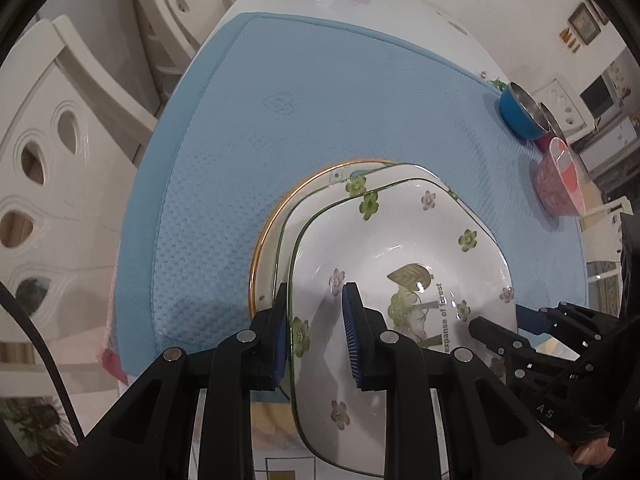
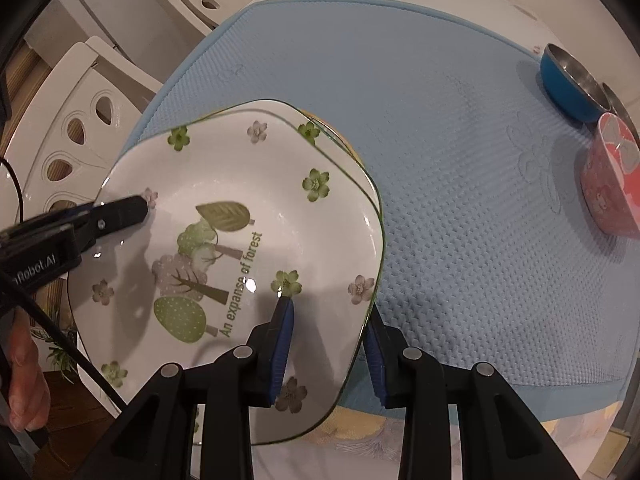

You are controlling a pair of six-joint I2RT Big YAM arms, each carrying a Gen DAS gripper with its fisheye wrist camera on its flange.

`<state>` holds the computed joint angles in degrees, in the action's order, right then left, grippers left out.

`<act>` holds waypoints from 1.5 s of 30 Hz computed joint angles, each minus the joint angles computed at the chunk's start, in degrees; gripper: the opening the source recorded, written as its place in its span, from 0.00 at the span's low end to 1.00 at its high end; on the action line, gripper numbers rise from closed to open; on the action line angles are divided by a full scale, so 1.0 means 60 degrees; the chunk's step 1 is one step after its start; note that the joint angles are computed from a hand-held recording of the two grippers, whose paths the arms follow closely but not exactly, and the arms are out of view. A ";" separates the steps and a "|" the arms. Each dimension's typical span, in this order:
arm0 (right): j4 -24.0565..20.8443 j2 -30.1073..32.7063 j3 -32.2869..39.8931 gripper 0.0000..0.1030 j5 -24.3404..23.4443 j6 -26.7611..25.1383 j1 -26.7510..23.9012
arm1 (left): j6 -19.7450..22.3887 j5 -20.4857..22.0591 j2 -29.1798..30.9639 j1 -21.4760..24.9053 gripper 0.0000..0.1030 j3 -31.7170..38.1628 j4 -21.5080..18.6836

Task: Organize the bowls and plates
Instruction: 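Carry the smaller plate with both grippers and lower it onto the plate stack, then open both grippers and move them to the pink bowl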

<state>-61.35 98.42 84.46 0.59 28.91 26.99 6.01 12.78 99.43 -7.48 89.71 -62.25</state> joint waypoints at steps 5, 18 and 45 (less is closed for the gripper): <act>-0.0184 0.0109 0.0127 0.32 0.0355 -0.0190 0.0201 | -0.0028 0.0017 0.0269 0.0015 0.20 0.0417 -0.0267; 0.0190 -0.0364 -0.0348 0.32 -0.0435 0.0094 -0.0132 | -0.0215 -0.0307 0.0000 0.0091 0.23 0.0545 0.0175; 0.1248 -0.3294 -0.2125 0.56 0.1453 0.1692 -0.2125 | 0.0617 0.2007 0.1560 -0.1869 0.37 0.4222 0.0514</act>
